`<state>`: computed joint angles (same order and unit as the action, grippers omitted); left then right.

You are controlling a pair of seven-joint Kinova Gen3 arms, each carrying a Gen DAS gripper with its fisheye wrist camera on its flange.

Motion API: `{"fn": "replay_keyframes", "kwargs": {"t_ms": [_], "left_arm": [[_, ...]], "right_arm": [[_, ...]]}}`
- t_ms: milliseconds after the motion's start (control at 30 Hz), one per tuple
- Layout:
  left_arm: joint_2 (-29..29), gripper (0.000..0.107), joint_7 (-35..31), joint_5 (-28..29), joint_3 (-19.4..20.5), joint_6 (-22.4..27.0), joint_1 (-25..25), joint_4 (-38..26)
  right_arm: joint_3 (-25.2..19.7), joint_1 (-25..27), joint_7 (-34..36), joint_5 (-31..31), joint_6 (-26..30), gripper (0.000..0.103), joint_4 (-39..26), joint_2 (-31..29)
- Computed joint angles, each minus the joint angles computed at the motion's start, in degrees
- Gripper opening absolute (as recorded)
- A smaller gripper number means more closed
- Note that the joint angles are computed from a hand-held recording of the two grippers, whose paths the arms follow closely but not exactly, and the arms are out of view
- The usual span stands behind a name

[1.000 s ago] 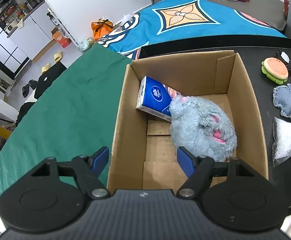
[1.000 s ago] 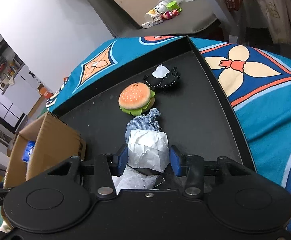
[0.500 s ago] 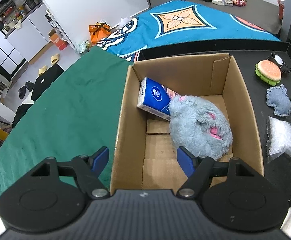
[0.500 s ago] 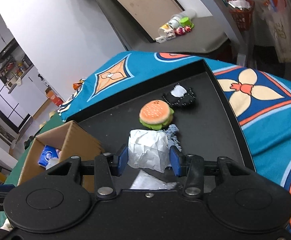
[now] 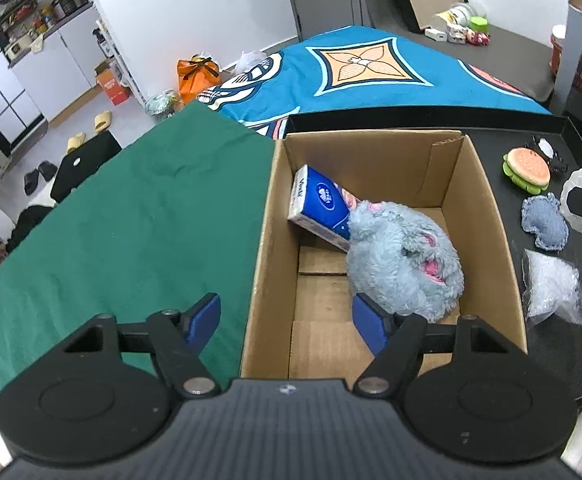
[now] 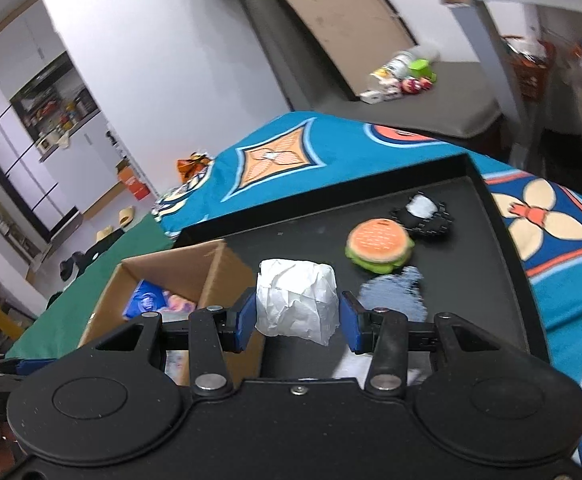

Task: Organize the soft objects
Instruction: 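Lift the white bag and carry it toward the box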

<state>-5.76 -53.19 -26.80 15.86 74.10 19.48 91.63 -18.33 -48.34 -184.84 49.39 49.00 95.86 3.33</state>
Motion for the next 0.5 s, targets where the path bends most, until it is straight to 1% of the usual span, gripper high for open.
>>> {"fn": "replay_keyframes", "kwargs": {"t_ms": [100, 200, 400, 467, 500], "left_arm": [[-1.0, 0.07, 0.4, 0.7, -0.5, -1.9, -0.5, 1.3], [-2.1, 0.065, 0.2, 1.5, -0.8, -3.5, -1.4, 2.8], [-3.6, 0.048, -0.2, 4.4, -2.0, -6.5, -3.9, 5.3], [-4.0, 0.037, 0.2, 5.2, -2.1, -7.3, -4.8, 6.0], [-4.2, 0.035, 0.2, 5.6, -2.1, -7.8, -5.2, 6.3]], "right_arm": [[-0.2, -0.7, 1.8, -0.3, 0.9, 0.043, -2.1, 1.1], [0.1, -2.1, 3.6, 0.1, 2.3, 0.043, -4.3, 2.4], [1.6, -4.4, 7.3, 0.1, 4.1, 0.043, -8.5, 4.7], [2.2, -5.1, 8.9, -0.2, 4.6, 0.043, -10.2, 5.7], [2.6, -5.4, 9.8, -0.3, 4.9, 0.043, -11.0, 6.2]]}}
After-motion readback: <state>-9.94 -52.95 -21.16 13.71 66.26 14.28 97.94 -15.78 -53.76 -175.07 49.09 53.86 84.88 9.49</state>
